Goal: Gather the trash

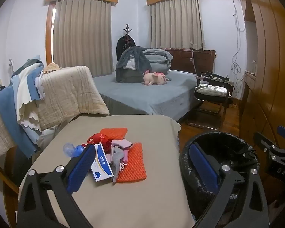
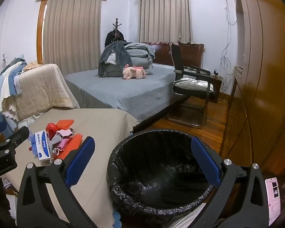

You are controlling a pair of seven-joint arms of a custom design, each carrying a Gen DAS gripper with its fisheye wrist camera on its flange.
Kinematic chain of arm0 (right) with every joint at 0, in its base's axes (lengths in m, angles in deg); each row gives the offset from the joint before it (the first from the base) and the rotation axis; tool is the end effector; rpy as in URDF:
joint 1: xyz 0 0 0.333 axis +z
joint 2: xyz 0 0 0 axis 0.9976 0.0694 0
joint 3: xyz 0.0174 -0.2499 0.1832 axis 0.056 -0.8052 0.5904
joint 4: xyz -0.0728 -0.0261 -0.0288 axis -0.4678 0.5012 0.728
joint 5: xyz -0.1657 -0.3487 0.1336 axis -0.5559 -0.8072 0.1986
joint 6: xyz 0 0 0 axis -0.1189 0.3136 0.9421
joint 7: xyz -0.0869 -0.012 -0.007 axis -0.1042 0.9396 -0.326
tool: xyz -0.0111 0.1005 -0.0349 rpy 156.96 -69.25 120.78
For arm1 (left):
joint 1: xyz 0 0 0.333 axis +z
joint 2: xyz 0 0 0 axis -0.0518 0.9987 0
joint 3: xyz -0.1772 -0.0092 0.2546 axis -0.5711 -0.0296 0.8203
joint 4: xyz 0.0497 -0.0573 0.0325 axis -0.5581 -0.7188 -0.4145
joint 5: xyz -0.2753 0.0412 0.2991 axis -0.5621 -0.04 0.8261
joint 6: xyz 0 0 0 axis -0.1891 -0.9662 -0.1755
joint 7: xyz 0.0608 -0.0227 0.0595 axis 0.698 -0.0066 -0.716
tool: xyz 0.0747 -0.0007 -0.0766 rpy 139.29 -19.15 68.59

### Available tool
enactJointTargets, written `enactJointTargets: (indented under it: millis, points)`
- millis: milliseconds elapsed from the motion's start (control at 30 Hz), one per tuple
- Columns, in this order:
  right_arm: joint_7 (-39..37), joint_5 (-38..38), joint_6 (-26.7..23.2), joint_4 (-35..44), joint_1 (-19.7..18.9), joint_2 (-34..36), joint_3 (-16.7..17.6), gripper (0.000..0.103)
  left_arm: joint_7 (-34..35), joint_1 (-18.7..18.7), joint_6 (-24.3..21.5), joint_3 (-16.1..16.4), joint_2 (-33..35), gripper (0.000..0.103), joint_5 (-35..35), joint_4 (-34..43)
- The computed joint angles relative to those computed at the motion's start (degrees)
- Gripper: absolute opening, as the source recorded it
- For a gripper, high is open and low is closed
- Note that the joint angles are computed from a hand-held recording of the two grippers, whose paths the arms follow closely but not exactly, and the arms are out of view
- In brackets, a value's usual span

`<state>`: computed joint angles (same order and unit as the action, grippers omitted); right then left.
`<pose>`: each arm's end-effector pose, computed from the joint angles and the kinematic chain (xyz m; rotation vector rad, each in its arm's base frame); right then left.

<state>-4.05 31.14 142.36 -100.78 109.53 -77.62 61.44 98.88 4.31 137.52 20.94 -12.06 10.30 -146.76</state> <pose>0.4480 0.1564 0.5531 -1.7736 1.1850 -0.7485 0.3655 -0.1598 0.5643 -1.7666 1.1774 -0.6850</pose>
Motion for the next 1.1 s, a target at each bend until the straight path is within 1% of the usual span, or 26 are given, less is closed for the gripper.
enactJointTargets:
  millis: [33, 300, 333, 500, 567, 700, 900, 933, 1100]
  points:
    - [0.2, -0.1, 0.2, -0.1, -0.5, 0.1, 0.5, 0.098, 0.0, 0.0, 0.0, 0.0, 0.0, 0.097, 0.1, 0.0]
    - [0.4, -0.3, 0.0, 0.1, -0.6, 0.2, 0.6, 0.098, -0.8, 0.2, -0.4, -0.7, 0.0, 0.097, 0.9, 0.3]
    - [0.5, -0.3, 0.1, 0.2, -0.7, 0.3, 0.8, 0.098, -0.3, -0.3, -0.2, 0.3, 0.1, 0.097, 0.3, 0.1]
    - [0.6, -0.5, -0.6, 0.3, -1.0, -0.1, 1.1, 0.098, 0.0, -0.6, 0.4, 0.9, -0.4, 0.097, 0.0, -0.9]
    - [0.6, -0.4, 0.1, 0.2, -0.9, 0.5, 1.0, 0.098, -0.2, -0.1, 1.5, 1.1, -0.8, 0.097, 0.3, -2.1]
    - [0.7, -0.6, -0.2, 0.3, -1.0, 0.3, 1.1, 0.098, 0.1, 0.4, 2.2, 1.0, -1.1, 0.097, 0.0, -2.6]
    - [1.0, -0.8, 0.2, 0.3, -1.3, 0.8, 1.5, 0.098, 0.5, 0.7, 2.3, 0.7, -1.3, 0.097, -0.6, -2.6]
    - [1.3, -0.9, 0.2, 0.2, -1.6, 0.8, 1.9, 0.098, 0.6, 0.8, 2.0, 0.5, -1.1, 0.097, -0.9, -2.3]
    - [1.5, -1.1, 0.2, 0.3, -1.5, 0.9, 1.9, 0.098, 0.8, 0.9, 2.0, 0.4, -1.1, 0.097, -1.1, -2.2]
